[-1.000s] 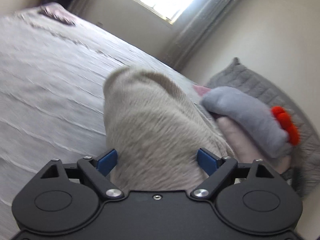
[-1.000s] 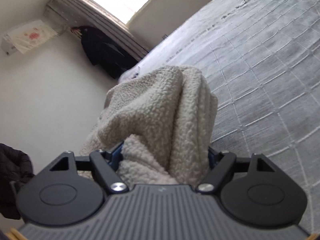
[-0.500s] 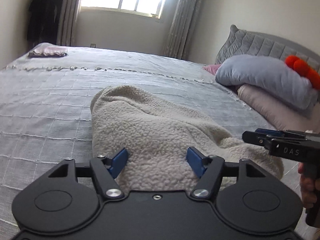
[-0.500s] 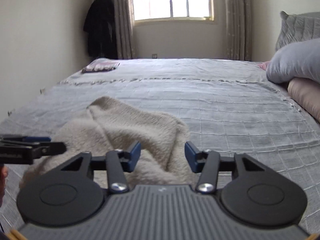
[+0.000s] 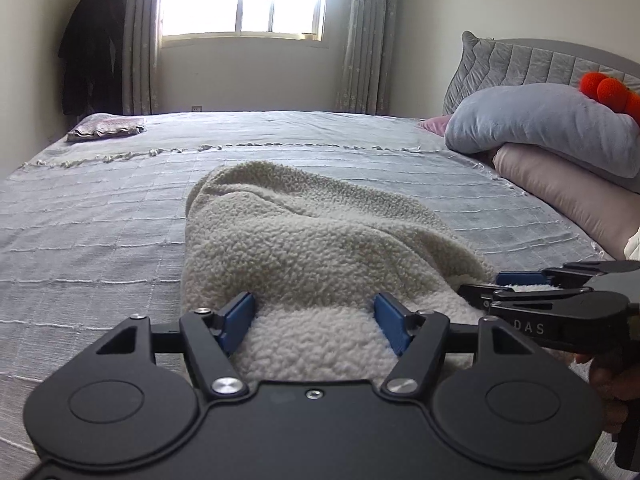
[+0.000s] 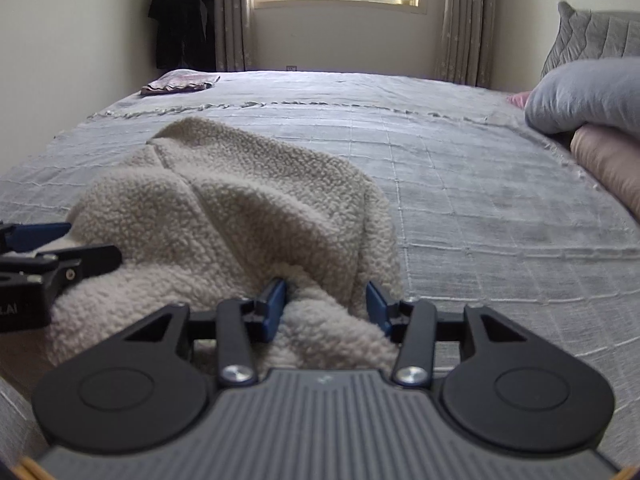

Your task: Fold large clothes

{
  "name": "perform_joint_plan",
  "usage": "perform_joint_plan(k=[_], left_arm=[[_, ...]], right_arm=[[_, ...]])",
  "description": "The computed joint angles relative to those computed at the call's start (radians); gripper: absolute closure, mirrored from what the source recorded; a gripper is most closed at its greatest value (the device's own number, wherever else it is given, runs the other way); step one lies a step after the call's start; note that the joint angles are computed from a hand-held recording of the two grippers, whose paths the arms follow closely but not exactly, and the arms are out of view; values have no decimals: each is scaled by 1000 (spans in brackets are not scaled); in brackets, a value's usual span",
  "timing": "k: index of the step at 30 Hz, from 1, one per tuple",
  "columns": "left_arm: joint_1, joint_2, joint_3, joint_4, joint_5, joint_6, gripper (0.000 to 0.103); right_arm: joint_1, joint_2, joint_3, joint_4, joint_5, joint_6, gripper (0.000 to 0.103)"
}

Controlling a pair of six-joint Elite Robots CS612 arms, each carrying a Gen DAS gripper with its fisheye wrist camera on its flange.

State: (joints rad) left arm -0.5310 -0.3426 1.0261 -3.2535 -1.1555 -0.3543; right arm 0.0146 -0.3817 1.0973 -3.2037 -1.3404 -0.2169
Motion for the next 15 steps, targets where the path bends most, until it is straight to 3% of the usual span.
perform_joint_plan(k=[5, 8, 11, 12, 15], left_arm=[[-23, -71, 112, -5, 40, -43, 36], [-40, -116, 192, -12, 43, -71, 34], [-64, -156, 253, 35, 78, -72, 31], [-73, -167, 271, 44, 99, -76, 29], [-99, -200, 319, 85, 157, -152, 16]], right_arm=[[-7, -76, 120, -33, -12, -14, 47], [-21, -114, 190, -51, 2, 4, 47], [-33, -154, 262, -80, 19, 23, 42], [-37, -167, 286, -90, 24, 33, 35], [-44, -196, 343, -126, 24, 49, 30]])
